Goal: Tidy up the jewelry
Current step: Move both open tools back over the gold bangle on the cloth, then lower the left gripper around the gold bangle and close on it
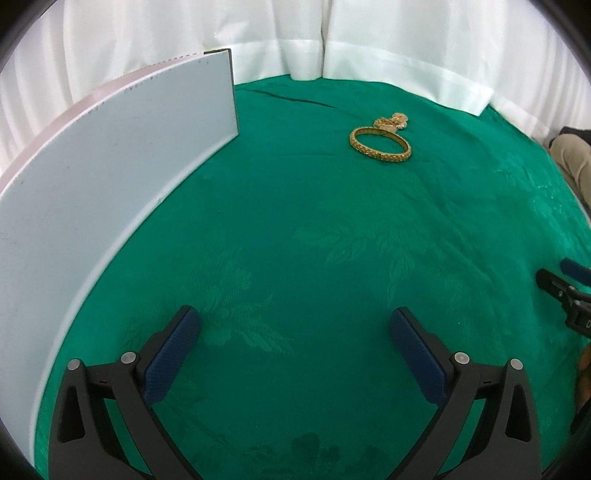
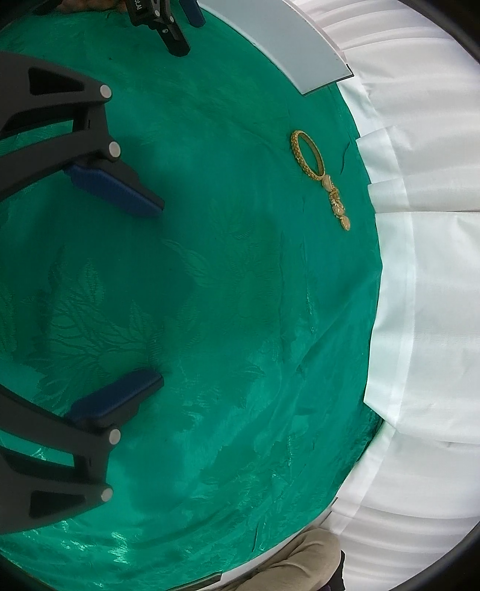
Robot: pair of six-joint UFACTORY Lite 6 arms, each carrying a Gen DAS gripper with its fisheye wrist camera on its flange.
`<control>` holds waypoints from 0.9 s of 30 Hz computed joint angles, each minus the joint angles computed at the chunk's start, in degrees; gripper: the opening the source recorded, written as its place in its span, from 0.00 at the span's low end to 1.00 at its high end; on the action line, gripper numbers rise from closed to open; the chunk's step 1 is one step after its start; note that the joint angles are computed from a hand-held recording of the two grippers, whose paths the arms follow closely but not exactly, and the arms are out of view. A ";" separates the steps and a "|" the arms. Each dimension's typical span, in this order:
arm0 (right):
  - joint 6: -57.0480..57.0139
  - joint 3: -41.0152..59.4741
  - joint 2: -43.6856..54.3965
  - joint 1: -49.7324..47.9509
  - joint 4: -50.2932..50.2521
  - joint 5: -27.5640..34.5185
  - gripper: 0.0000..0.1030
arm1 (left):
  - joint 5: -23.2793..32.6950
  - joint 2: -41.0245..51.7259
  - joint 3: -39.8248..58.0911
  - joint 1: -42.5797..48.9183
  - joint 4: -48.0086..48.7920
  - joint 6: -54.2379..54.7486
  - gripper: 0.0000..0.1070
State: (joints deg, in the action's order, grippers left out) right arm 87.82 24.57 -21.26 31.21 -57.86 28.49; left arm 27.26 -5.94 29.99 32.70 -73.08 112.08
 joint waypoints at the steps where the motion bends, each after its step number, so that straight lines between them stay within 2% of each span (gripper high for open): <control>1: 0.07 0.03 0.05 0.04 -0.03 0.02 0.85 | 0.01 0.09 0.08 0.00 -0.01 0.01 0.96; 27: -0.11 0.00 0.01 -0.11 0.05 -0.17 0.86 | -1.57 2.65 1.92 -2.91 -1.12 -0.43 0.96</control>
State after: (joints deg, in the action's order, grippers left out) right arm 87.70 24.57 -21.24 31.09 -57.81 28.33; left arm 25.68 -3.30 31.90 29.79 -74.20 111.65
